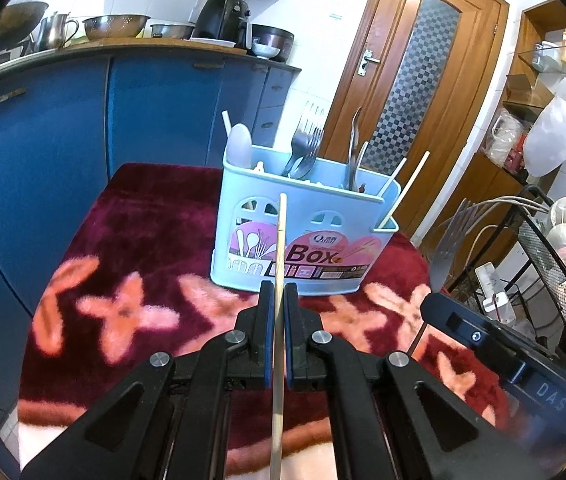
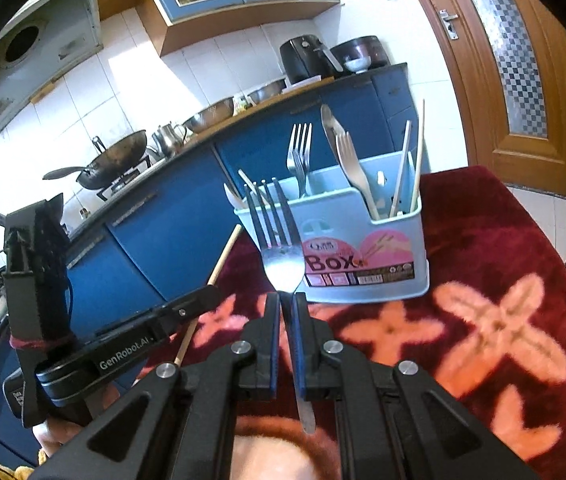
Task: Organize utensils
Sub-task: 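Lift the chopstick with the left tool while the right tool carries the fork over the box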
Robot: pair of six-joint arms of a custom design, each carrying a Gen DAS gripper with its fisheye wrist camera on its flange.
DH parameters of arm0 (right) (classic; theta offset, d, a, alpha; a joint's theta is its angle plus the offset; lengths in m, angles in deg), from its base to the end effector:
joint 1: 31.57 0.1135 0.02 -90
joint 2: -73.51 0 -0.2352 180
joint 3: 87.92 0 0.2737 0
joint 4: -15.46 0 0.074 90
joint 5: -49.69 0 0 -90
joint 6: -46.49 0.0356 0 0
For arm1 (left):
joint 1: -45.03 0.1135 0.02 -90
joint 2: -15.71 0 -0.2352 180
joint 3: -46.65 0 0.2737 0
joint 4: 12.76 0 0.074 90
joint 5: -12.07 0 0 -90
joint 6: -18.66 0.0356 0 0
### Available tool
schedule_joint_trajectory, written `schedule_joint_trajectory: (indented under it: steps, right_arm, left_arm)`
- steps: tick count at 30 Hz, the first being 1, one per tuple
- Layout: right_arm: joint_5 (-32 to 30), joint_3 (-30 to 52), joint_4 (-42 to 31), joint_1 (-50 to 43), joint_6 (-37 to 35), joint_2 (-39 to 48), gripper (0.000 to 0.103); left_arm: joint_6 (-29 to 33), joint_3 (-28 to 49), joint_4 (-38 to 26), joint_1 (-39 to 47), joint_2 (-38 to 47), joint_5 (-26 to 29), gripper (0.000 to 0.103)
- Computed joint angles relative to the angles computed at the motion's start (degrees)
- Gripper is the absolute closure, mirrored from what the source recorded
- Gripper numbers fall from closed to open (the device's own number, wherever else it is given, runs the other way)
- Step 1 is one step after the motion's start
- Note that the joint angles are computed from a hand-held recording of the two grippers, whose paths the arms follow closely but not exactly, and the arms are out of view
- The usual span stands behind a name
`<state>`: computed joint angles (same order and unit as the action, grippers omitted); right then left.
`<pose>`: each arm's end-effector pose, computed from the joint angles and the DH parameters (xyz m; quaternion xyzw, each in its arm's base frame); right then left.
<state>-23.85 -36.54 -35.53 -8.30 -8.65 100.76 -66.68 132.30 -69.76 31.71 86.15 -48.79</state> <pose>0.1484 0.0528 0.2842 0.1597 0.8314 0.1451 0.5121 0.2721 -0.0822 0.3369 0.2395 0.8565 -0.2588 0.3768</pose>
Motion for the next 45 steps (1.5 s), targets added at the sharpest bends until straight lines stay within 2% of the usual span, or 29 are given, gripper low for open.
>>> schedule_joint_trajectory:
  steps: [5,10,20,31,39,45]
  right_arm:
    - [2.27,1.18,-0.01,0.43,-0.91,-0.22,0.095]
    - [1.66,2.55,1.41,-1.95,-3.42,0.06,0.095]
    - [-8.19,5.79,6.97,-14.98,-9.17,4.13,0.096]
    - [-13.85,10.66,11.72,-24.44,-13.13,11.67,0.095]
    - [-16.52,13.08,16.12,-29.63,-15.06,17.28,0.095]
    - [-17.16,13.09,20.01,-31.12,-16.21,21.09,0.095]
  left_arm:
    - [-0.85,1.45,0.86,-0.99,0.53,-0.31,0.101]
    - [-2.89,4.92,3.00,-2.52,2.90,0.24,0.101]
    - [-8.69,14.60,8.80,-6.15,10.25,0.96,0.101]
    - [-14.61,27.88,16.95,-7.45,21.68,0.20,0.101]
    - [-19.19,31.07,26.99,-7.14,27.42,-2.04,0.101]
    - [-22.24,26.99,36.71,-6.69,29.23,-4.42,0.101]
